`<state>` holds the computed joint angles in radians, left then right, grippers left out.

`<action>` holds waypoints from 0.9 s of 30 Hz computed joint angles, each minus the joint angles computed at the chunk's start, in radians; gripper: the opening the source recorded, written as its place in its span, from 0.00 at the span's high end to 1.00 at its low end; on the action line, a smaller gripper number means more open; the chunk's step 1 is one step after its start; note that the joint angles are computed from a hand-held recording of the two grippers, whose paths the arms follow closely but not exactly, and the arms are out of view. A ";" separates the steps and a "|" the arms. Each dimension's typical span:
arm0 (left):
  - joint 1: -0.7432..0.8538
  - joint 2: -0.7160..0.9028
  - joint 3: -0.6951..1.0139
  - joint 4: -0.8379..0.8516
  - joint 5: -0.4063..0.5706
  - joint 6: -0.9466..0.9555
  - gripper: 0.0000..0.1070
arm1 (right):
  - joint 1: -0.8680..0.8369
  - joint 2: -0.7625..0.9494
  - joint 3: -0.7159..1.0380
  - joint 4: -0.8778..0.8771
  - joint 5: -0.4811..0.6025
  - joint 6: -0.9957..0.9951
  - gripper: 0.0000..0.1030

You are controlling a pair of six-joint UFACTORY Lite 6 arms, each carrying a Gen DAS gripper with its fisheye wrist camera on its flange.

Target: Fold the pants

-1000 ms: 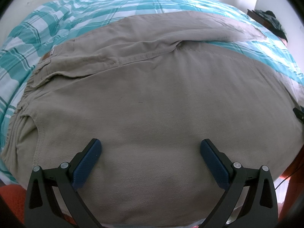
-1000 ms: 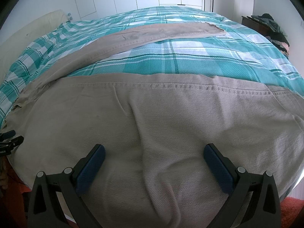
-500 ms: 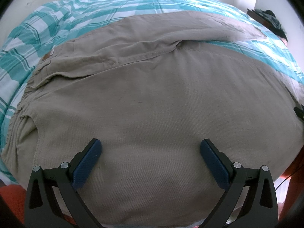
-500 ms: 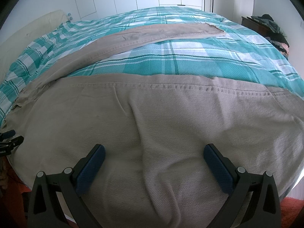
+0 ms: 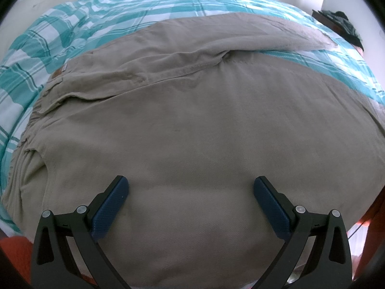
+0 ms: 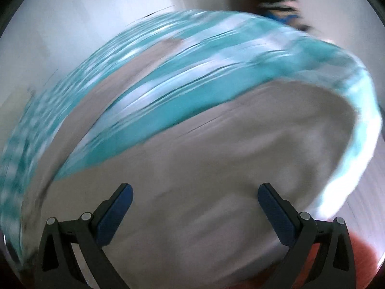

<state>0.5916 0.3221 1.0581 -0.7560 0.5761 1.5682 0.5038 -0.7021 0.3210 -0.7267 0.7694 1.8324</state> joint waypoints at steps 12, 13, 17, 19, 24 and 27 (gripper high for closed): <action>0.112 0.170 0.355 0.102 0.144 -0.323 0.04 | -0.157 -0.162 -0.117 -0.015 -0.054 -0.035 0.01; 0.113 0.223 0.408 0.164 0.154 -0.390 0.05 | -0.116 -0.175 -0.131 -0.035 -0.030 0.014 0.01; 0.061 0.157 0.310 0.259 0.049 -0.389 0.04 | -0.038 -0.190 -0.141 -0.071 0.025 0.094 0.01; 0.064 0.125 0.297 0.217 0.095 -0.359 0.05 | 0.022 -0.184 -0.133 -0.091 0.072 0.141 0.01; 0.007 0.234 0.624 0.101 0.311 -0.467 0.04 | 0.116 -0.116 -0.070 -0.125 0.147 0.166 0.01; -0.092 0.427 0.930 0.143 0.342 -0.592 0.04 | 0.137 0.008 0.051 -0.109 0.125 0.075 0.01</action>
